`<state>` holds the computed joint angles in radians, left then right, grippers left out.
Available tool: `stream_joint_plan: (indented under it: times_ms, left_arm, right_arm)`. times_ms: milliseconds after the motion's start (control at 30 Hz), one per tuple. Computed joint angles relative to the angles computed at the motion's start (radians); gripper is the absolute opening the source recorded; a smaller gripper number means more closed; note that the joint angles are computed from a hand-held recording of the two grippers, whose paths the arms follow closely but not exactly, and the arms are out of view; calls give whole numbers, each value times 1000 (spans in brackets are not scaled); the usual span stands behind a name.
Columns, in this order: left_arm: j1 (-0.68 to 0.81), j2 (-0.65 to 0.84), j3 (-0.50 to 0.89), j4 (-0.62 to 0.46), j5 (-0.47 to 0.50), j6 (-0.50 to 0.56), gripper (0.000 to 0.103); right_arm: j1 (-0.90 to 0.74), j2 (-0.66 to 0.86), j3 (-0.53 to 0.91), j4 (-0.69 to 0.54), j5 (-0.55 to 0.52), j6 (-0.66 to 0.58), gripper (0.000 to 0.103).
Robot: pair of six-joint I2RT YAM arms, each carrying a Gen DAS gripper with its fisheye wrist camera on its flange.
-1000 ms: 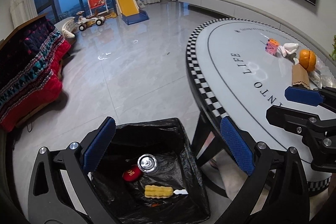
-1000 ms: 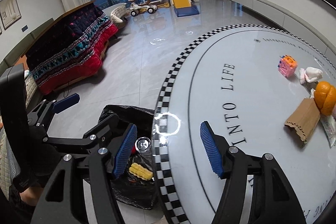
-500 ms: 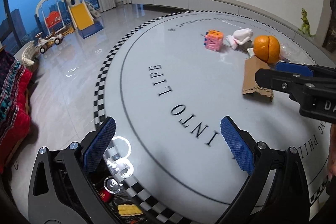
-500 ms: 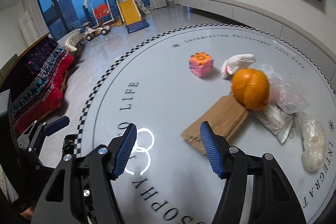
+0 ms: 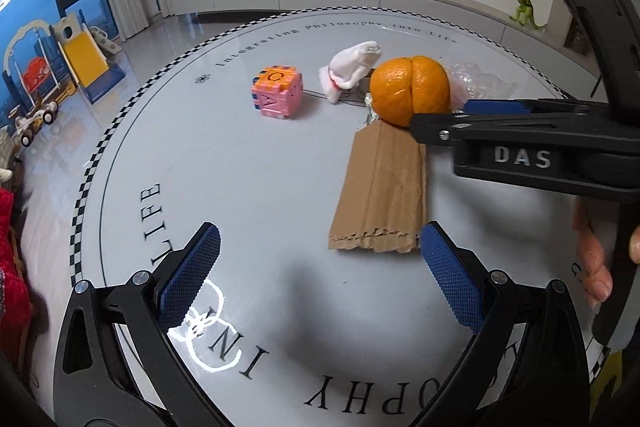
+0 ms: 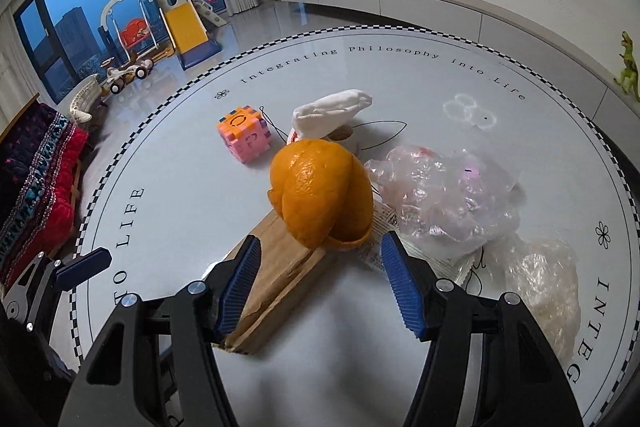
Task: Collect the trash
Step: 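Grasp the cardboard strip with the left tool while the right tool grasps the orange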
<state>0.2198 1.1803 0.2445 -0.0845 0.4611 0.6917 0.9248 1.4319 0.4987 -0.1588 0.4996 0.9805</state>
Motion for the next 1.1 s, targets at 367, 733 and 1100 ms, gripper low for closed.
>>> stream_joint_plan:
  times_ms: [367, 733, 1100]
  left_arm:
    - [-184, 138, 40, 62, -60, -100, 97]
    - [-219, 331, 118, 73, 5, -130, 33]
    - [125, 197, 91, -168, 153, 148, 32]
  right_arm:
    - [-115, 59, 16, 119, -86, -147, 47]
    - [-71, -120, -83, 107, -89, -65, 47]
    - [101, -153, -61, 9, 4, 77, 47]
